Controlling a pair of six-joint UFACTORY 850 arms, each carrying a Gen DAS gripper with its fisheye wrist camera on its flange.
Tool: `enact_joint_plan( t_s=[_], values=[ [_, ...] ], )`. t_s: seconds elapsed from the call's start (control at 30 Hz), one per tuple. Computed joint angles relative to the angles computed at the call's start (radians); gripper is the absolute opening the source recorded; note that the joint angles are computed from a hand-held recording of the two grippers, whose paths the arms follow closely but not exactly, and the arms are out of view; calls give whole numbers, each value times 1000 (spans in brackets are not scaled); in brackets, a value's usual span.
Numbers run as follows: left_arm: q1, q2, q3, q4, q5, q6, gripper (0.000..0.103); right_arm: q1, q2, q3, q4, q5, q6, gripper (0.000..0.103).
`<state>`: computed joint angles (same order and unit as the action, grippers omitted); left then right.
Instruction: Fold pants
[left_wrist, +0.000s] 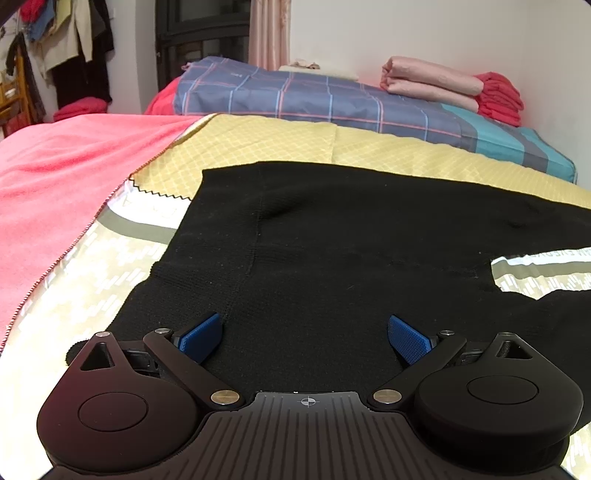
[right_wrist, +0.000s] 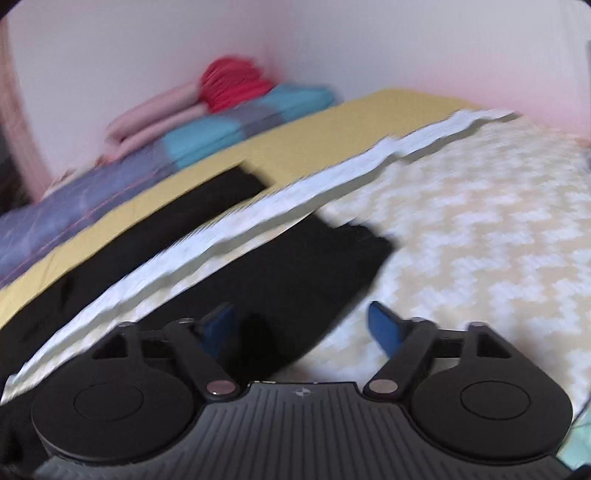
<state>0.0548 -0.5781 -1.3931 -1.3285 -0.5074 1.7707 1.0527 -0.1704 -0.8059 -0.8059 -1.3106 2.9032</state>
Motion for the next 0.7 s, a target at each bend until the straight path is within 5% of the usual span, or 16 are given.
enact_joint_plan(
  t_s=[0.1,0.3,0.47,0.7],
  values=[
    [4,13,8,-14,10,-23,103,-5,-12,-29,154,-99,53,85],
    [29,104,81,-150,8,32,103,58,-8,-34,128,-117,102,87],
    [24,162,101,171,131,-328,103,99,-33,-74,41,-116,132,89],
    [98,136,65,453,-29,-665,103,107,-71,-142,-61,-83,48,89]
  ],
)
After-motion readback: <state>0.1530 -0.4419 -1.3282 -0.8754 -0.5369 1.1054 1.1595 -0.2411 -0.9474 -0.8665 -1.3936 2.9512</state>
